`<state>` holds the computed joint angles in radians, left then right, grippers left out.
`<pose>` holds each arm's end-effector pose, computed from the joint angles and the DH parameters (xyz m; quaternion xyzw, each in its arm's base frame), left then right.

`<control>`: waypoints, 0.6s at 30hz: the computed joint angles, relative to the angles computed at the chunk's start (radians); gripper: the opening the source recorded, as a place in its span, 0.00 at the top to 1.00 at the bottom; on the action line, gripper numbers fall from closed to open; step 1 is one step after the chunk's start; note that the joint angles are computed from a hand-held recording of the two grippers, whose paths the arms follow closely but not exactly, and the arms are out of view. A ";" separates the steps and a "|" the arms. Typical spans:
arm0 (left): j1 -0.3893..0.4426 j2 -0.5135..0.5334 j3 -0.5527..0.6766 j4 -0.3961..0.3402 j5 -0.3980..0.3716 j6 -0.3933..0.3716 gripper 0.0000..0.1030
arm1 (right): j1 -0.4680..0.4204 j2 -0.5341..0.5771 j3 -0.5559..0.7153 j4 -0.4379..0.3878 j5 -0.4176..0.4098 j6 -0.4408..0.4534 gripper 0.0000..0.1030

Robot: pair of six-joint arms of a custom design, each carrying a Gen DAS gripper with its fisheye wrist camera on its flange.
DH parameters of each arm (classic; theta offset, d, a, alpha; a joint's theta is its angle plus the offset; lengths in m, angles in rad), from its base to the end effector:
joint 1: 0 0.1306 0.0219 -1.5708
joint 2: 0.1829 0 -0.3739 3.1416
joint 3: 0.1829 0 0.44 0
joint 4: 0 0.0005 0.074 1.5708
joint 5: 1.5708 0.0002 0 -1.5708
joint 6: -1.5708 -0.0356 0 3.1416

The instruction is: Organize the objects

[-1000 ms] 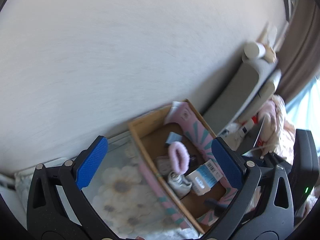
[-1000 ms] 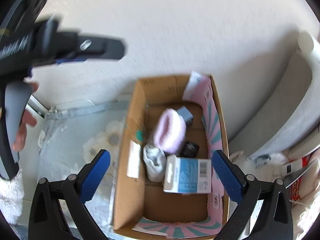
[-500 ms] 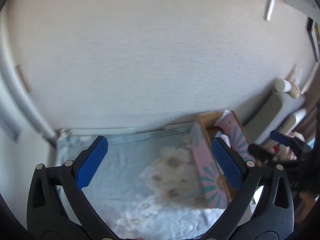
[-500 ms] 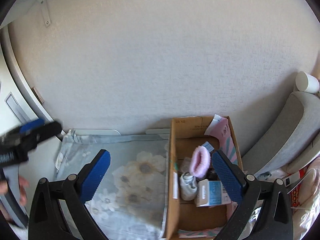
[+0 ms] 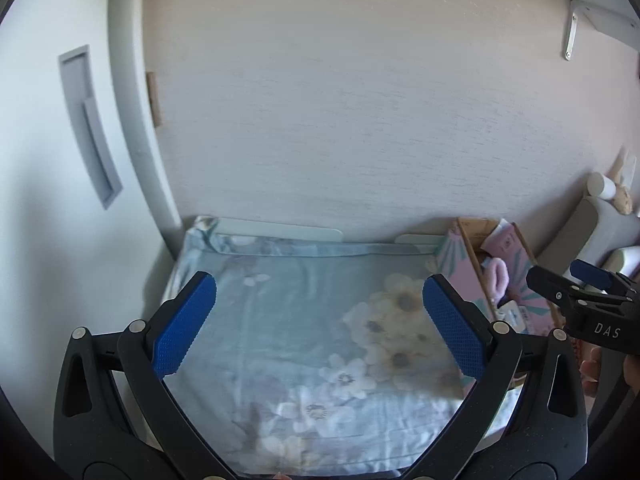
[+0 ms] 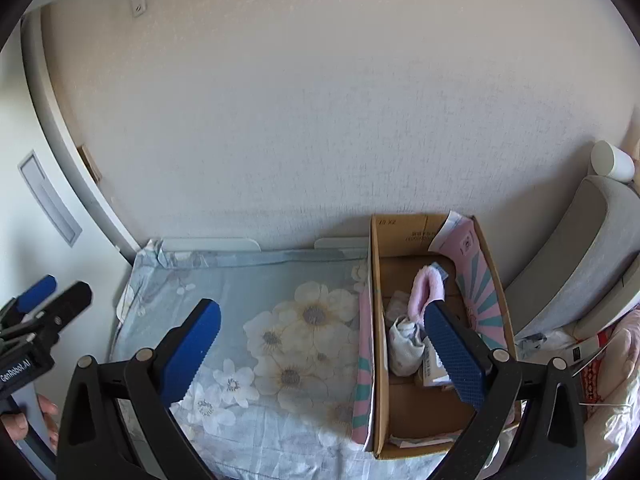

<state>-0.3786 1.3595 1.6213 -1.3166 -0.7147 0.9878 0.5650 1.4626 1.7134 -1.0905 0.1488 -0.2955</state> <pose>0.4599 -0.1584 0.5304 -0.3568 0.8374 0.1114 0.3989 0.4666 0.2890 0.5312 -0.0988 0.9265 0.0856 0.3529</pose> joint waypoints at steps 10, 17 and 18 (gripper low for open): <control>0.016 -0.025 -0.034 0.035 0.015 -0.003 0.00 | 0.018 -0.010 -0.024 0.005 0.019 -0.013 0.01; 0.023 -0.020 -0.026 0.047 0.041 -0.035 0.00 | 0.025 -0.018 -0.028 0.002 0.047 -0.030 0.01; 0.025 -0.018 -0.025 0.049 0.045 -0.040 0.00 | 0.026 -0.018 -0.028 0.002 0.050 -0.033 0.01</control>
